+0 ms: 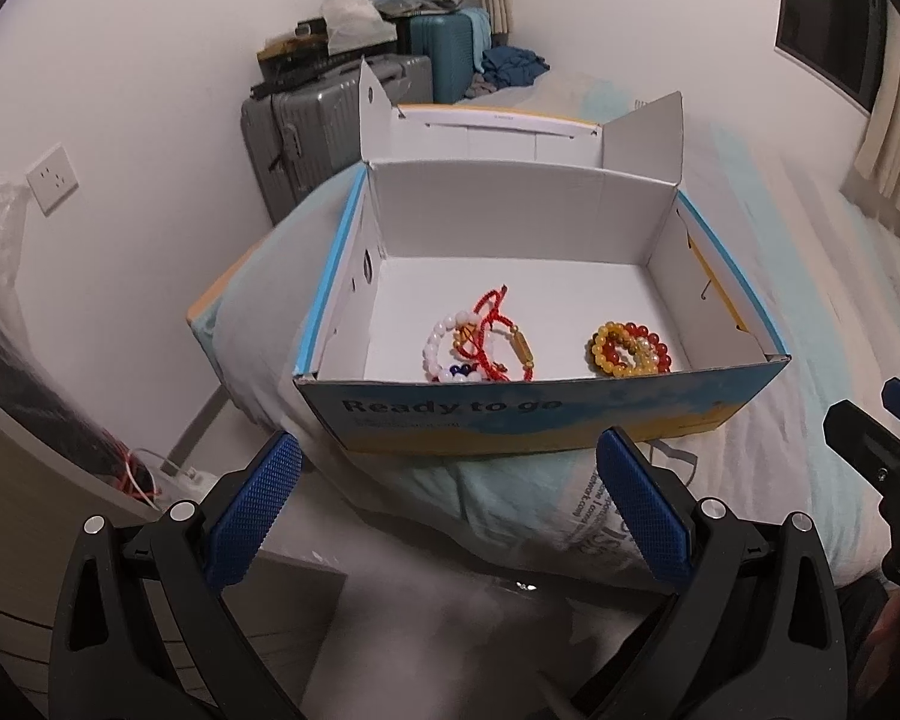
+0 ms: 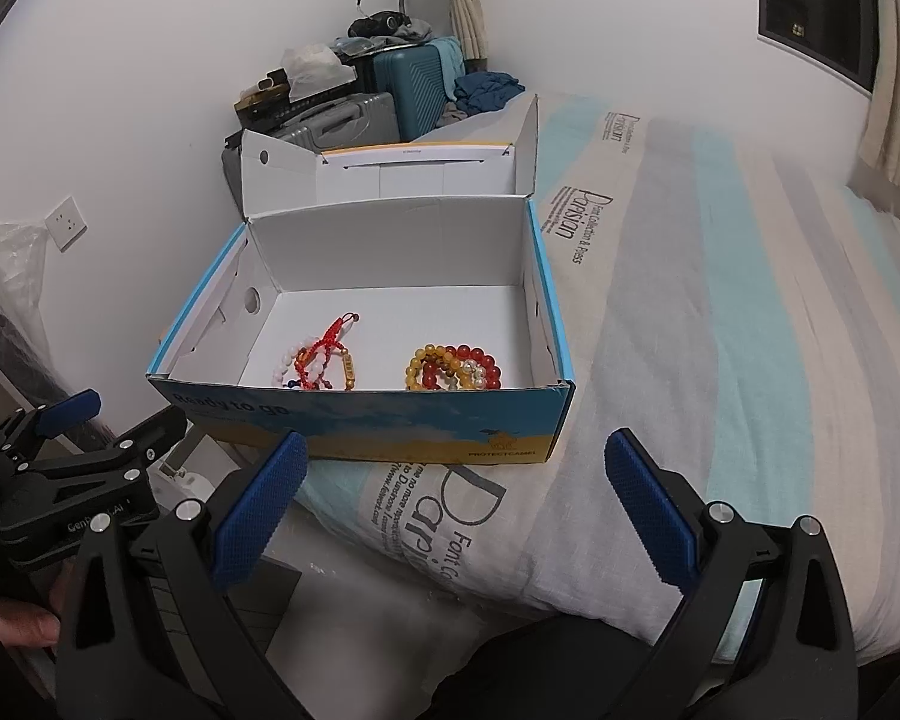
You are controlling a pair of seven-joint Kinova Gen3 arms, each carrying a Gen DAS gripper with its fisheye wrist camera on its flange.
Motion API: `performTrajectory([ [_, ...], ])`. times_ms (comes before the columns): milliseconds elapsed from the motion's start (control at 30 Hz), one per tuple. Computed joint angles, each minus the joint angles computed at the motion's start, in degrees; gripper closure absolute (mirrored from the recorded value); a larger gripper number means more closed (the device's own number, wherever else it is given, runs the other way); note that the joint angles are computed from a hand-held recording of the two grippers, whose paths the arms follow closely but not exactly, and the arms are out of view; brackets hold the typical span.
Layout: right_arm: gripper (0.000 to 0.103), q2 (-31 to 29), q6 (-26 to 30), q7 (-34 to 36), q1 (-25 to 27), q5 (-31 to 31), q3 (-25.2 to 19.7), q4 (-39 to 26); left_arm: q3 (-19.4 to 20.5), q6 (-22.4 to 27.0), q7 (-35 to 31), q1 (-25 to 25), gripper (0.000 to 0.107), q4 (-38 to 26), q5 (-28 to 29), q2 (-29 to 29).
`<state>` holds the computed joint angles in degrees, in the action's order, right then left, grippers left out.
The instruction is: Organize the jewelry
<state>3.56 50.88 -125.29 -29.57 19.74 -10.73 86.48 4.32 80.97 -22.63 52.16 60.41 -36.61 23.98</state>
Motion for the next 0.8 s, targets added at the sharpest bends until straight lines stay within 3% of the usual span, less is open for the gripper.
performTrajectory([
  [667, 0.008, 0.32, -0.32, -0.46, -0.27, -0.17, 0.11, 0.02, -0.21, 0.82, 2.35, 1.24, 0.010, 0.15, -1.99, 0.14],
  [800, 0.008, 0.43, -0.33, -0.80, -0.40, 0.06, 0.09, 0.03, -0.99, 5.44, 0.29, 2.75, 0.010, -3.73, -3.79, 2.60],
])
